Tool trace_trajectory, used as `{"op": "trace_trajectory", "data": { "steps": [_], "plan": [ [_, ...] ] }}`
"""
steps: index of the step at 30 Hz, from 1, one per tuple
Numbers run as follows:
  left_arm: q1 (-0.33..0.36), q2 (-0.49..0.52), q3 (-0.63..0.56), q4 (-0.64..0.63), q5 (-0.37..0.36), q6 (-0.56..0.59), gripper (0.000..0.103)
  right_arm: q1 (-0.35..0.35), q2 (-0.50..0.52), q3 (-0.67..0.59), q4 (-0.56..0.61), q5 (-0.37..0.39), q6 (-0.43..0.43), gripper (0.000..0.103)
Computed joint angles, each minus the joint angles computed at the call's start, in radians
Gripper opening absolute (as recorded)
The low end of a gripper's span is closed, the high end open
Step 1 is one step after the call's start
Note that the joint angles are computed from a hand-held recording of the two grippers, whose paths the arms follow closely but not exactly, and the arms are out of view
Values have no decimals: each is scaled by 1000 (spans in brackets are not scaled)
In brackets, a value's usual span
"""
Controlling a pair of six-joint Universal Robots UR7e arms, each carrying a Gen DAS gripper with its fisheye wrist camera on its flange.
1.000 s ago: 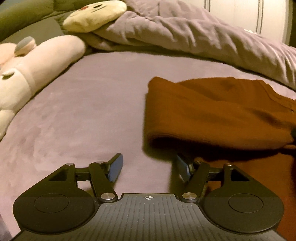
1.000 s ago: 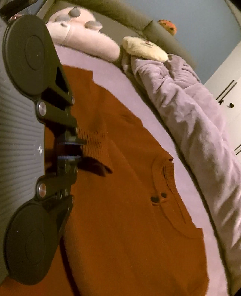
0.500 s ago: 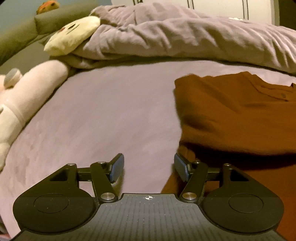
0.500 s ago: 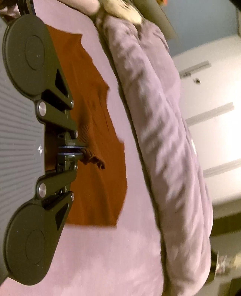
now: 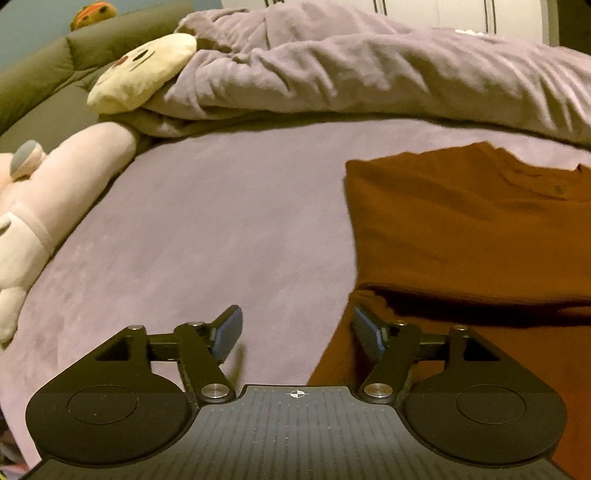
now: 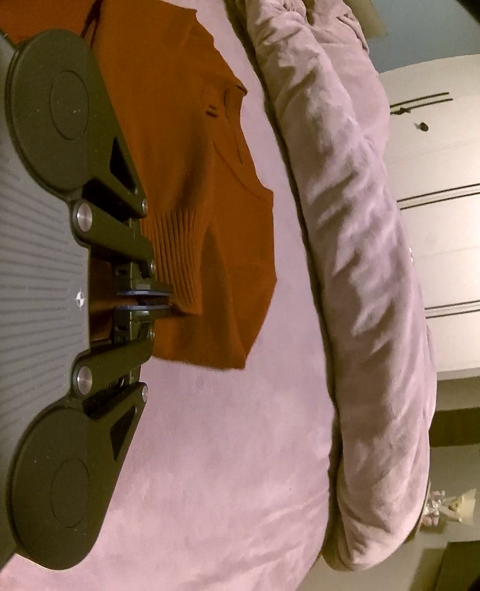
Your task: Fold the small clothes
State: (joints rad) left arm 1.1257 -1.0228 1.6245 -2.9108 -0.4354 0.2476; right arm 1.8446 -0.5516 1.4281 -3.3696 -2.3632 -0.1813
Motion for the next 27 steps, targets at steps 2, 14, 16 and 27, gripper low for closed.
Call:
{"op": "trace_trajectory", "data": {
  "steps": [2, 14, 16, 27],
  "plan": [
    [-9, -22, 24, 7, -24, -24, 79, -11, -45, 56, -1, 64, 113, 13],
    [-42, -7, 47, 1, -129, 6, 88, -29, -77, 82, 38, 211, 260, 26],
    [-41, 1, 38, 13, -143, -3, 88, -32, -65, 56, 75, 212, 240, 26],
    [-39, 72, -29, -64, -75, 67, 88, 26, 26, -37, -16, -35, -98, 4]
  ]
}}
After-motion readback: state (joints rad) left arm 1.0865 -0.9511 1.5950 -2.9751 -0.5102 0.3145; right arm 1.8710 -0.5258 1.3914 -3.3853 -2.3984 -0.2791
